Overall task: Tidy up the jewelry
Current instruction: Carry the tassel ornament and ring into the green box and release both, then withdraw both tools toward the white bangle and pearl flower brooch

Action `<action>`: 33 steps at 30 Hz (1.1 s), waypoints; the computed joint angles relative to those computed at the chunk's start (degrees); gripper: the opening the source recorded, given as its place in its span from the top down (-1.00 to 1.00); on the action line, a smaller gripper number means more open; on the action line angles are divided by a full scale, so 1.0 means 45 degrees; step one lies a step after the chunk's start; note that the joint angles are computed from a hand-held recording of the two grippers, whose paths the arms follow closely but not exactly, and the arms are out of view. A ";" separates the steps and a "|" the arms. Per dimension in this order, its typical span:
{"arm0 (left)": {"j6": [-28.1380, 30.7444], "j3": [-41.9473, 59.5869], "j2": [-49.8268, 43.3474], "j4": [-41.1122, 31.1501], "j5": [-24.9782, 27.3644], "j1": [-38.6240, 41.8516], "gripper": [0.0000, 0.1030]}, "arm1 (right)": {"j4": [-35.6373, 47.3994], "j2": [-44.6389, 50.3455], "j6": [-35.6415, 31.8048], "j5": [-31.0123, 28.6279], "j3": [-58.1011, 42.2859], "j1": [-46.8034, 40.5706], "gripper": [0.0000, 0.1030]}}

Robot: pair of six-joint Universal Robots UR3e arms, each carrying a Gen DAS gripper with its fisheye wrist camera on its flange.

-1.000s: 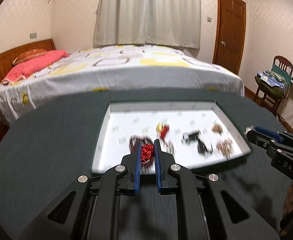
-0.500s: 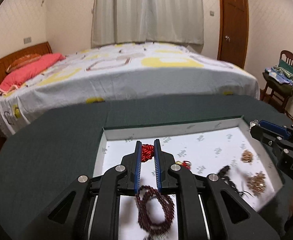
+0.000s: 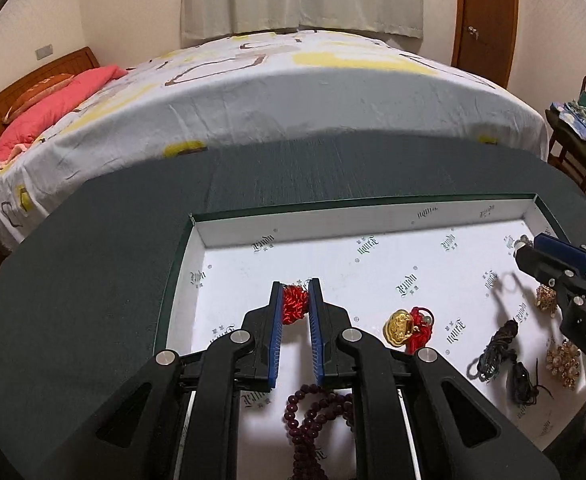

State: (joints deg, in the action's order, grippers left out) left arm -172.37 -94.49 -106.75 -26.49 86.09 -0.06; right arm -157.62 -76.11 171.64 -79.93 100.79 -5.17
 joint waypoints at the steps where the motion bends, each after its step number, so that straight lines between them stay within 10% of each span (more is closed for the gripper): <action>1: 0.0039 -0.0035 0.0019 0.0004 -0.0065 0.0016 0.73 | -0.0017 -0.0004 -0.0003 -0.0016 0.0015 0.0008 0.42; 6: 0.0092 0.0131 -0.0043 -0.0294 -0.0162 0.0075 0.67 | -0.0203 -0.0046 -0.0021 -0.0023 0.0102 0.0001 0.30; 11: -0.0149 -0.0704 0.0488 0.0693 -0.0395 0.0230 0.17 | -0.1193 -0.0680 0.0112 0.0162 0.1052 -0.0139 0.21; 23: -0.0615 -0.5407 0.5401 0.1992 -0.1406 0.1280 0.04 | -0.1326 -0.5320 -0.0072 0.1217 0.4962 -0.0737 0.03; 33: 0.0348 -0.8582 1.0963 -0.0904 -0.2161 0.3111 0.03 | 0.0349 -0.9797 -0.0297 0.1605 0.8228 -0.0747 -0.10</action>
